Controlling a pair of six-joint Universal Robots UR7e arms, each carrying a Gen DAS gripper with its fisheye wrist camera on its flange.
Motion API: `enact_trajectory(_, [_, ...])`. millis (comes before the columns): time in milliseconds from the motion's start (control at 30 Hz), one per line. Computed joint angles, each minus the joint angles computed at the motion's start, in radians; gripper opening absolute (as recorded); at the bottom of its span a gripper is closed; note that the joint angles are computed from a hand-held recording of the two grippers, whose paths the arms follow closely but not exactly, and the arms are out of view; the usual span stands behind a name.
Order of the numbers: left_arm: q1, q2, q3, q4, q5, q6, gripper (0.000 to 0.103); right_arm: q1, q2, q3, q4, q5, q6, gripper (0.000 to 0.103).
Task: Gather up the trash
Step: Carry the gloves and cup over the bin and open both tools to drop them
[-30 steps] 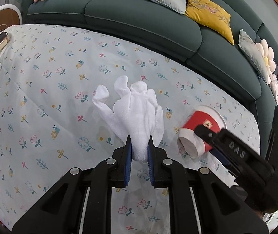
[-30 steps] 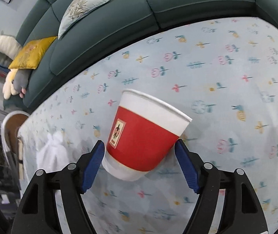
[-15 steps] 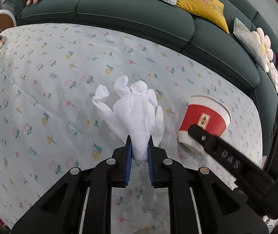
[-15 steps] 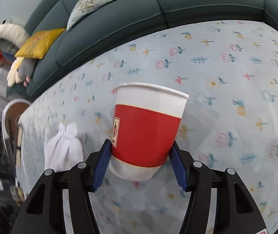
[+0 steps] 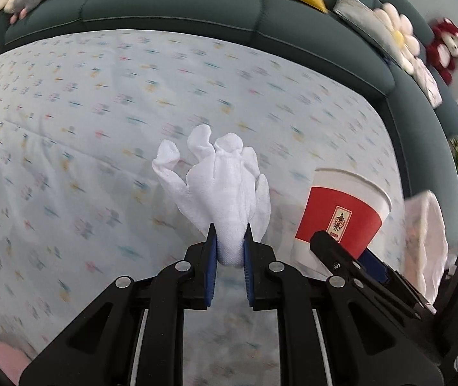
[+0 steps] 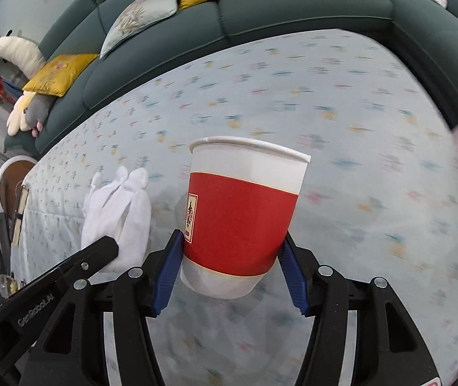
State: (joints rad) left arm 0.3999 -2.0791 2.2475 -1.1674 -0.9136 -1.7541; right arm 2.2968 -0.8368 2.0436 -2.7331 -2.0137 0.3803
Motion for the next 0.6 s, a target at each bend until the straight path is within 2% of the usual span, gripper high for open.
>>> enact_trajectory(233, [-0.095, 0.160, 0.016, -0.149, -0.055, 0.009, 0.014, -0.031, -0.211, 0.150, 0.010, -0.055, -0.021, 0.056])
enact_trajectory(600, [-0.173, 0.442, -0.033, -0.372, -0.083, 0.111, 0.014, -0.074, -0.544, 0.293, 0.063, -0.147, -0.079, 0.057])
